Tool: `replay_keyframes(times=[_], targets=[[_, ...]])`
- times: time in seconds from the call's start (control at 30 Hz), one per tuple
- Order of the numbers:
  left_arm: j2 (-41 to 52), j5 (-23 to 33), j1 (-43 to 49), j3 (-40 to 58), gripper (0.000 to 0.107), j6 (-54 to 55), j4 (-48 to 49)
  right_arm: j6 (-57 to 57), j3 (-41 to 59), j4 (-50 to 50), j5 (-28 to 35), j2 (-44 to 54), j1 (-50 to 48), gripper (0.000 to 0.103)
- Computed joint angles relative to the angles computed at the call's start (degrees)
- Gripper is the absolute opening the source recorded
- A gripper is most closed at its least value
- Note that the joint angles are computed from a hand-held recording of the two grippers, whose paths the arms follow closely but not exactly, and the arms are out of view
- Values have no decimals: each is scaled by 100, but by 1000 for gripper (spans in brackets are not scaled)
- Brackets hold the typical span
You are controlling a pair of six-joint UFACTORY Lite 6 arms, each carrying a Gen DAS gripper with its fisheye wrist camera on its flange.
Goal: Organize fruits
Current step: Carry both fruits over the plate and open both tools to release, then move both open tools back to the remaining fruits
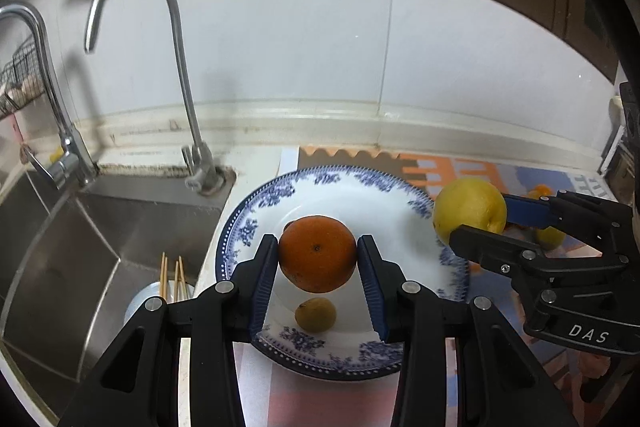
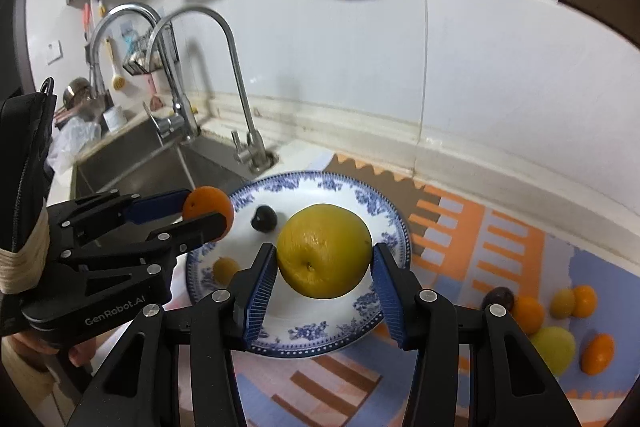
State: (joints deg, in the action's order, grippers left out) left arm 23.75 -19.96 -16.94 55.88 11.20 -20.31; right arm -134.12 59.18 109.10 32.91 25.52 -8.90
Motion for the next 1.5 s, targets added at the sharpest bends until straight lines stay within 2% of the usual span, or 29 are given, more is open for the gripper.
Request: replay_keyframes(times=[0.33,0.37,0.4,0.5,0.57,0.67,0.73,0.87,0.93,1.07,1.17,1.3,1.5], targets=[[840,533,245,845,40,-226,321,374,1064,-177,-502,1102,337,49],[893,586,256,902,40,-264,365,375,1106,-169,-516,1151,351,46],[930,635,267,947,40,-248,353,333,1146,-141,-503,1198,360,39],[928,714,302,966,41,-591,644,295,1150,-65,-476,1156,353,39],[775,605,252,826,58,-340,340,350,1107,-54,-441,1094,315,39],[358,373,94,486,60,253,-262,360,953,-8,-402,928,236,39],[143,304,0,361,62,694,-734,312,736,47,-300,717,148,44],[-449,238,-157,-35,66,648,-833,11,199,357,-102,169,-55,50],[-693,206,-260,-190,68,654,-888,-84,-88,469,-11,-165,-186,57],[-1133,96,-556,-430,73,1032,-1316,-279,-627,625,158,-833,-488,62],[-1367,9,-809,-521,76,1418,-1688,-316,-969,665,315,-1282,-778,69],[-1530,-161,-1162,-529,80,1850,-2128,-385,-1379,645,499,-1825,-1217,74],[-1569,-417,-1748,-397,89,2416,-2775,-353,-1692,291,847,-2300,-1979,76]])
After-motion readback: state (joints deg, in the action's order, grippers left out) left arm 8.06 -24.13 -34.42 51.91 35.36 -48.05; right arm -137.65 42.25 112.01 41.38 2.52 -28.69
